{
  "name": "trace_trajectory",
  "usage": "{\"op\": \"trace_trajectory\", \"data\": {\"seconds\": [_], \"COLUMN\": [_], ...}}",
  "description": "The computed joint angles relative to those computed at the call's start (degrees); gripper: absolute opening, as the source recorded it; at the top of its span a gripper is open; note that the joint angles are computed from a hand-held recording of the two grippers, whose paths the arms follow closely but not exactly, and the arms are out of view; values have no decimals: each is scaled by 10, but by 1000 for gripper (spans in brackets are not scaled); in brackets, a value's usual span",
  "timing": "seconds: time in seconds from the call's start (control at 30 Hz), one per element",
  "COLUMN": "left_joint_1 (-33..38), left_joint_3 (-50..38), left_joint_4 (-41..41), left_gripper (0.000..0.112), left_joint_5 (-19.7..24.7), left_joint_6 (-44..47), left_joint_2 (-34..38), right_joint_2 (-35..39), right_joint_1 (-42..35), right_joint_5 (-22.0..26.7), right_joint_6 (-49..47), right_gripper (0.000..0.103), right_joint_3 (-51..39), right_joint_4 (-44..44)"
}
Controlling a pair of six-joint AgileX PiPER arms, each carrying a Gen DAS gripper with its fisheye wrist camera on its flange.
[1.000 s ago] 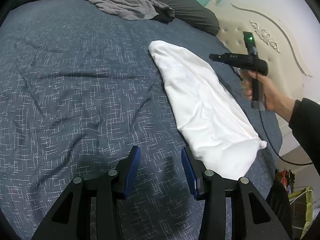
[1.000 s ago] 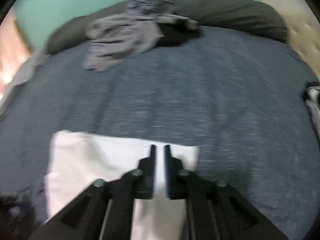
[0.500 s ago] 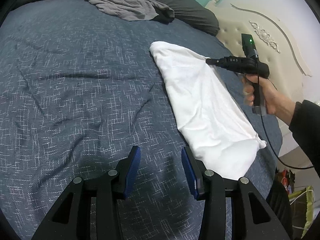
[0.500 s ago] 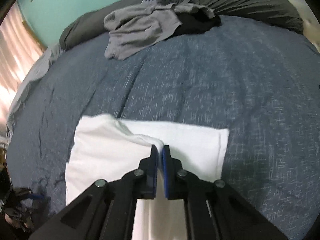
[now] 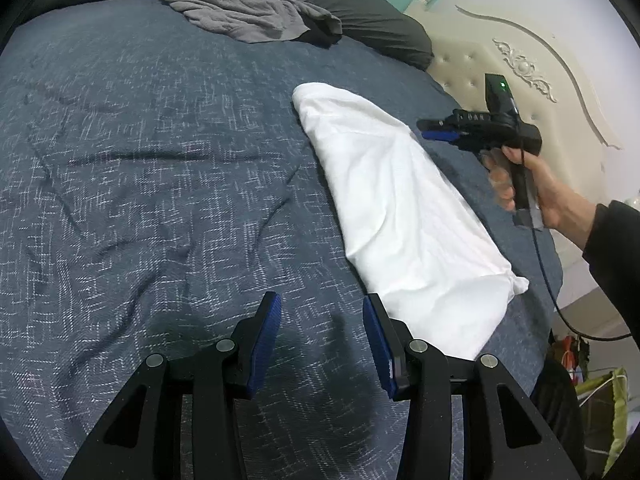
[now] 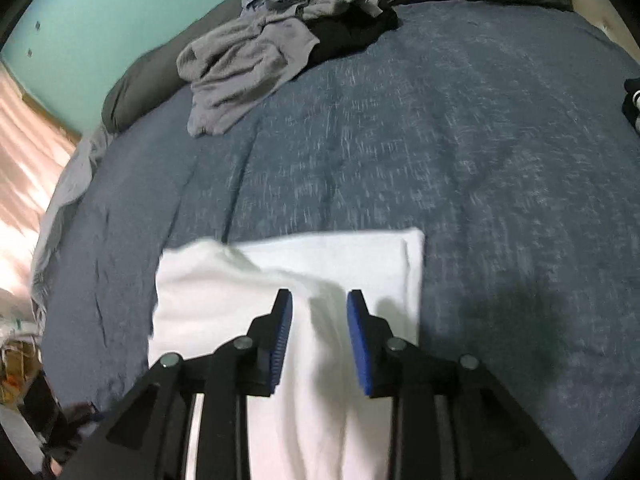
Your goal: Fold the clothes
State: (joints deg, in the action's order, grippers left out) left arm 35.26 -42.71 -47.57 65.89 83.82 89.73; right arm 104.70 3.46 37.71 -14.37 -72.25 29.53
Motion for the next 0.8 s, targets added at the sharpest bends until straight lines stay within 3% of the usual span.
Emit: {"op": "trace_trajectory", "data": {"seconds": [0.1, 0.23, 0.33, 0.4, 0.57, 0.8], "left_joint_1": [-14, -44, -66, -77, -109, -117], "left_joint_3": [7, 21, 37, 50, 77, 88], "left_joint_4": [-6, -19, -24, -22, -11, -8], "left_gripper": [47, 56, 56, 56, 56, 56], "left_joint_5": [2, 3, -2, -8, -42, -55], "left_joint_6": [-2, -3, 3, 9, 19, 24], "left_joint_2": [-12, -28, -39, -48, -61, -67], "right_joint_2": [-14, -25, -24, -24, -38, -25], "right_joint_1": [1, 14, 20, 22, 14, 1], "right_joint_5": [15, 18, 12, 7, 7, 9], "right_joint_6": [-24, -27, -11, -5, -2, 44], "right_gripper": [28, 28, 11, 6, 4, 4], "right_joint_3": [20, 51, 62, 64, 67, 61], "right_joint_4": [6, -10, -25, -29, -37, -58]}}
